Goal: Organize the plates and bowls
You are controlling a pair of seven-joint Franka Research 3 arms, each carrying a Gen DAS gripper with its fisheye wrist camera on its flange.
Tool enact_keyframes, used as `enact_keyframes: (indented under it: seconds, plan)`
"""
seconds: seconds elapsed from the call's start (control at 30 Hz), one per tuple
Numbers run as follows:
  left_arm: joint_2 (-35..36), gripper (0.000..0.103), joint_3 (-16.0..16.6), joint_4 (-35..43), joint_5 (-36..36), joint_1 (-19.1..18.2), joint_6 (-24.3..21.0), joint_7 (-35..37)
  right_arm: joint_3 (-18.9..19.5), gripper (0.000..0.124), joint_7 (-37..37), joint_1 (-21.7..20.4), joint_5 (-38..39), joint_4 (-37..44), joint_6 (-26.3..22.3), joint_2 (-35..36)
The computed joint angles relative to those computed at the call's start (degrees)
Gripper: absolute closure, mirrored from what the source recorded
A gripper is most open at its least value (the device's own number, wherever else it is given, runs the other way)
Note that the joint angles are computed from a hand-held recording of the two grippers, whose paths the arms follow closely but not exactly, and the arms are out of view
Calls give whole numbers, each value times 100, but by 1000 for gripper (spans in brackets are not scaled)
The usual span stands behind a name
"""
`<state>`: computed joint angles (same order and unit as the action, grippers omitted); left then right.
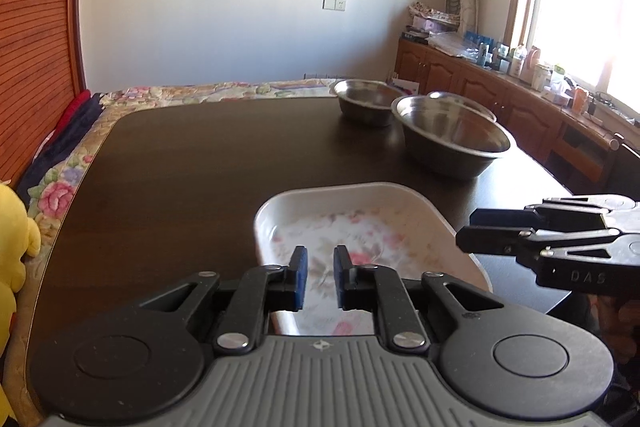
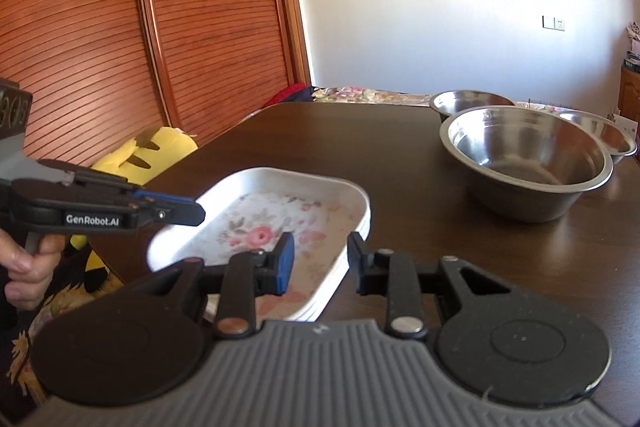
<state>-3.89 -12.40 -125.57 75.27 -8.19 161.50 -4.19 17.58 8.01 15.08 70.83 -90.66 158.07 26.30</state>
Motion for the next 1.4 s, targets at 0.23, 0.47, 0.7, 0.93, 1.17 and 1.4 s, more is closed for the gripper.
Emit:
enact_keyframes:
  seconds: [0.23, 0.47, 0.7, 0.93, 1.17, 1.4]
  plan:
    - [561, 63, 41, 737, 270, -139, -60, 21, 16, 93, -63, -103, 253, 129, 7, 52]
    - [1304, 43, 229, 1669, 152, -496, -239, 342, 23, 93, -476, -294, 759, 422, 192, 161]
    - [2015, 19, 481, 2581, -340, -872, -433, 953, -28, 79, -857, -469, 1102, 955, 438, 461]
    - [2496, 14, 773, 3240, -746, -1150, -535, 1288, -11, 39, -683, -588, 763, 1741, 671, 1034]
    - [2894, 14, 991, 3771, -1073, -1312, -621, 1410, 91, 34, 140, -632, -167, 2624, 584, 1761]
    - [3230, 35, 993, 4168, -1894, -1310, -657, 2175, 10, 34, 1223, -513, -1340, 3392, 272, 2393]
